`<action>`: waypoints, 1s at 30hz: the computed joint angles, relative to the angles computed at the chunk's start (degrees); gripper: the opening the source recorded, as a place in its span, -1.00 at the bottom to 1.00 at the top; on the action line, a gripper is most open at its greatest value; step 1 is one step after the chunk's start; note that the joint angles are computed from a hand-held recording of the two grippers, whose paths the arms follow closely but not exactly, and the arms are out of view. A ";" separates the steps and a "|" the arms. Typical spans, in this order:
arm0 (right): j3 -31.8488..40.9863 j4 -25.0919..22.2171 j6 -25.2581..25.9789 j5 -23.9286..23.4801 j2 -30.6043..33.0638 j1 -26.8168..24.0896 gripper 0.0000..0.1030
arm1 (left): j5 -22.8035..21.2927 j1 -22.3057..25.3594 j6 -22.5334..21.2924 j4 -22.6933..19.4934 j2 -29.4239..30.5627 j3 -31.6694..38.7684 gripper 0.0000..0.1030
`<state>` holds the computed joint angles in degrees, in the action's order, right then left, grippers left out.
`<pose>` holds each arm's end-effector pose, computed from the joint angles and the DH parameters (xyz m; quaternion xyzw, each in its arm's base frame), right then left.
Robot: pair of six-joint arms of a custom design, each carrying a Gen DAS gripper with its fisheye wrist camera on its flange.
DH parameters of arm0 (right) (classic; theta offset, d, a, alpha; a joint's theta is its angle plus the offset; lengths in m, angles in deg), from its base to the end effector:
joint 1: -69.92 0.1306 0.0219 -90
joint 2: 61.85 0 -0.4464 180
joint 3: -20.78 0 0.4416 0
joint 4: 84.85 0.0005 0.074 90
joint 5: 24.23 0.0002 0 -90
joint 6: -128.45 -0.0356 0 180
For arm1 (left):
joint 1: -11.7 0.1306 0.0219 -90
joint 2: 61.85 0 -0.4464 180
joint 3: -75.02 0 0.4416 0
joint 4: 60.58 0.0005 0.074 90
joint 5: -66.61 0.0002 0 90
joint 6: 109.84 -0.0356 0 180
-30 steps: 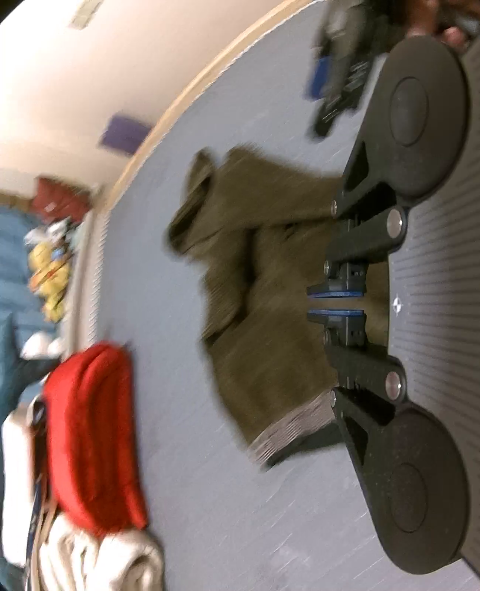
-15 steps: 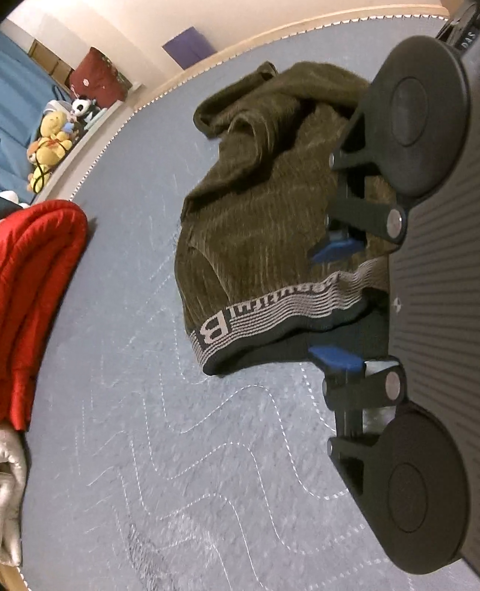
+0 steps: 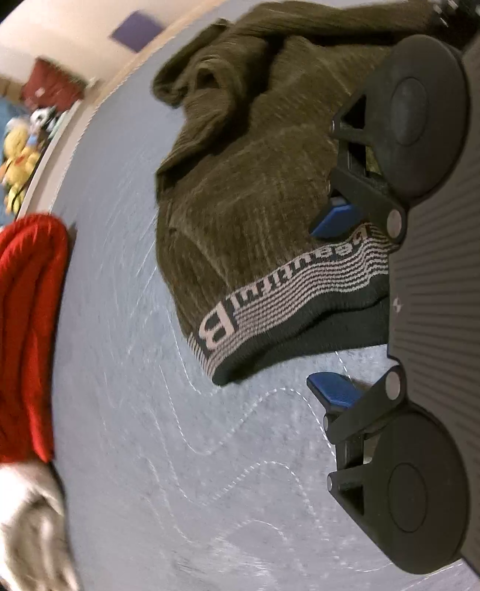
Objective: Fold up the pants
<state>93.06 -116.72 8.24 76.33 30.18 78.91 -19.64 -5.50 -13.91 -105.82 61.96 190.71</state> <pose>0.5156 0.0745 0.3419 0.2029 0.9188 0.0279 0.3375 0.7373 -0.2312 0.3511 0.1034 0.9432 -0.0934 0.3016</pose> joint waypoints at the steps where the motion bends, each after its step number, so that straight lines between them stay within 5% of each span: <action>1: 0.01 0.03 0.21 0.11 0.00 -0.02 0.47 | 0.00 -0.13 -0.92 0.53 -0.13 -0.37 0.60; 6: -0.94 1.93 1.18 -1.42 -1.12 -0.31 -0.30 | -0.48 -0.72 -5.23 1.81 -0.86 -1.31 0.03; 9: -1.50 2.51 2.01 0.54 -2.38 0.36 -0.50 | -0.42 -0.62 -5.78 2.97 -2.06 -2.08 -0.52; 12: -2.86 4.57 1.74 1.02 -4.50 0.19 -0.62 | 2.58 0.17 -4.50 5.05 -3.88 -3.66 -0.70; 20: -7.92 11.69 6.01 5.72 -11.85 1.99 -0.70 | 7.39 2.58 0.31 15.45 -10.37 -9.27 -0.79; 23: -9.76 13.97 7.20 3.90 -13.95 2.12 -0.72 | 5.13 3.40 2.20 18.08 -12.20 -10.54 -0.79; 27: -12.16 16.71 13.98 -1.58 -16.79 4.51 -0.72 | -0.94 4.60 5.05 16.11 -13.17 -10.77 -0.80; 30: -12.53 15.48 21.85 -7.92 -16.21 6.75 -0.71 | -4.43 5.46 6.81 9.43 -12.56 -9.39 -0.78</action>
<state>80.53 -101.24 30.10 68.41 13.98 85.67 -24.08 -0.04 -7.11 -96.39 49.40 181.32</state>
